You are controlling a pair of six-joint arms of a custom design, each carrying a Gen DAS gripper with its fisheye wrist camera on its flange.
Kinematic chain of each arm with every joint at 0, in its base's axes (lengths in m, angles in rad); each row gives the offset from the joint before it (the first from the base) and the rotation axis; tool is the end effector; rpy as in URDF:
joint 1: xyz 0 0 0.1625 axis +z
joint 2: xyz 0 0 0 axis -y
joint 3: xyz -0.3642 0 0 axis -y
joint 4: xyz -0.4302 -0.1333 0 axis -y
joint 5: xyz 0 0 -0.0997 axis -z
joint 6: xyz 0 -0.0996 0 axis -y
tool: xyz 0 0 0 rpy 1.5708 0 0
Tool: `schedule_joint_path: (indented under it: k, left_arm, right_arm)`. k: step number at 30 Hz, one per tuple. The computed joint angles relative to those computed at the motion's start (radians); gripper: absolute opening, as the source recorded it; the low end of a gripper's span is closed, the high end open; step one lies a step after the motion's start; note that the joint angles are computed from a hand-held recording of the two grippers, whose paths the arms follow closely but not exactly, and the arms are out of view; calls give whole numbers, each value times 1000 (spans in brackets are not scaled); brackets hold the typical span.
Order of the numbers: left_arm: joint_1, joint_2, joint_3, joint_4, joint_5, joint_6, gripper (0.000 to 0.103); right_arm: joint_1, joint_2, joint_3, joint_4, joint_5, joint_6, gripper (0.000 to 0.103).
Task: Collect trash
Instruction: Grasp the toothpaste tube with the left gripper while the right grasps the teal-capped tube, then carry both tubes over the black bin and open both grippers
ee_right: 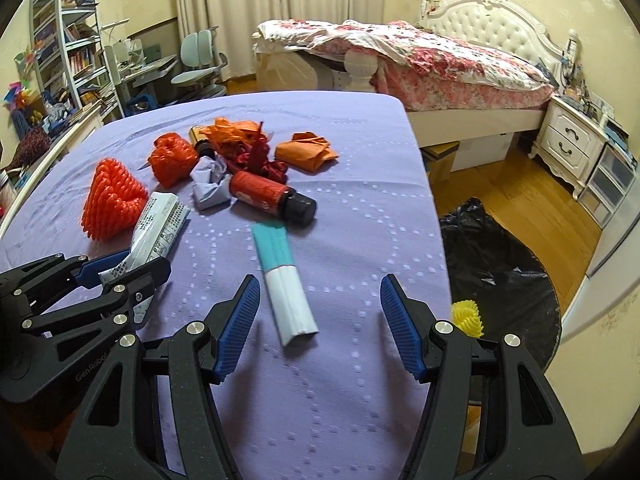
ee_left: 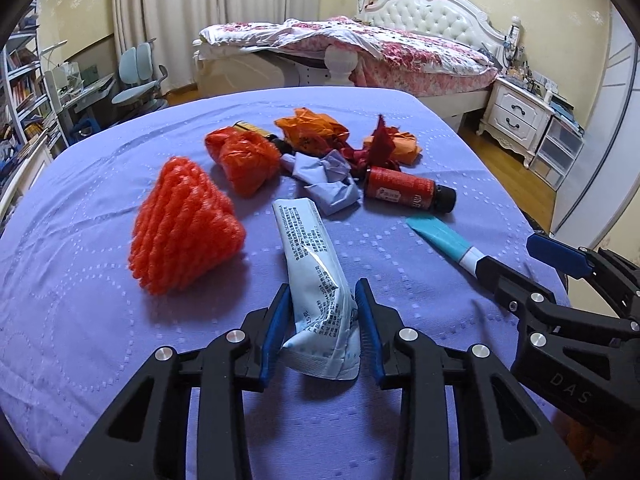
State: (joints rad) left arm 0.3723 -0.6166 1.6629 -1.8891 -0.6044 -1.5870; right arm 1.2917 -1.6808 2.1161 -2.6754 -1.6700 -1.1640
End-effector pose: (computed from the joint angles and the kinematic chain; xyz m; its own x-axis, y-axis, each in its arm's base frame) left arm -0.4334 -0.4003 -0.1079 -0.7002 -0.2833 -0.6553 0.2920 0.7240 -0.6250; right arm -0.0163 -0.5048 0.3272 -0.5702 -0.5605 0.6005 -0.7775 0.6043 -0.1742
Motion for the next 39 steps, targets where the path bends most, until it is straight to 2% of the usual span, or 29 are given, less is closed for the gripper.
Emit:
schedule_joint_path:
  k: [2, 5, 8, 11, 12, 18, 28, 39]
  left_arm:
    - [0, -12, 13, 7, -1, -20, 35]
    - [1, -25, 23, 14, -1, -41, 35]
    - [0, -32, 34, 11, -1, -52, 35]
    - [-4, -32, 34, 16, 3, -59, 35]
    - [-6, -30, 32, 21, 5, -60, 35]
    - [-21, -29, 40, 16, 14, -66, 35]
    - [-45, -4, 29, -64, 41, -16, 35]
    - [-44, 94, -86, -184, 114, 183, 35]
  right_arm:
    - [10, 9, 3, -5, -15, -8, 61]
    - [23, 27, 1, -5, -45, -12, 55]
    - [32, 39, 7, -22, -77, -24, 43]
    - [29, 27, 13, -10, -69, -35, 22]
    - [27, 22, 12, 4, -65, -34, 20]
    - [10, -10, 17, 43, -35, -26, 18]
    - [-37, -109, 27, 87, 68, -23, 17]
    - [-88, -117, -32, 44, 140, 32, 17]
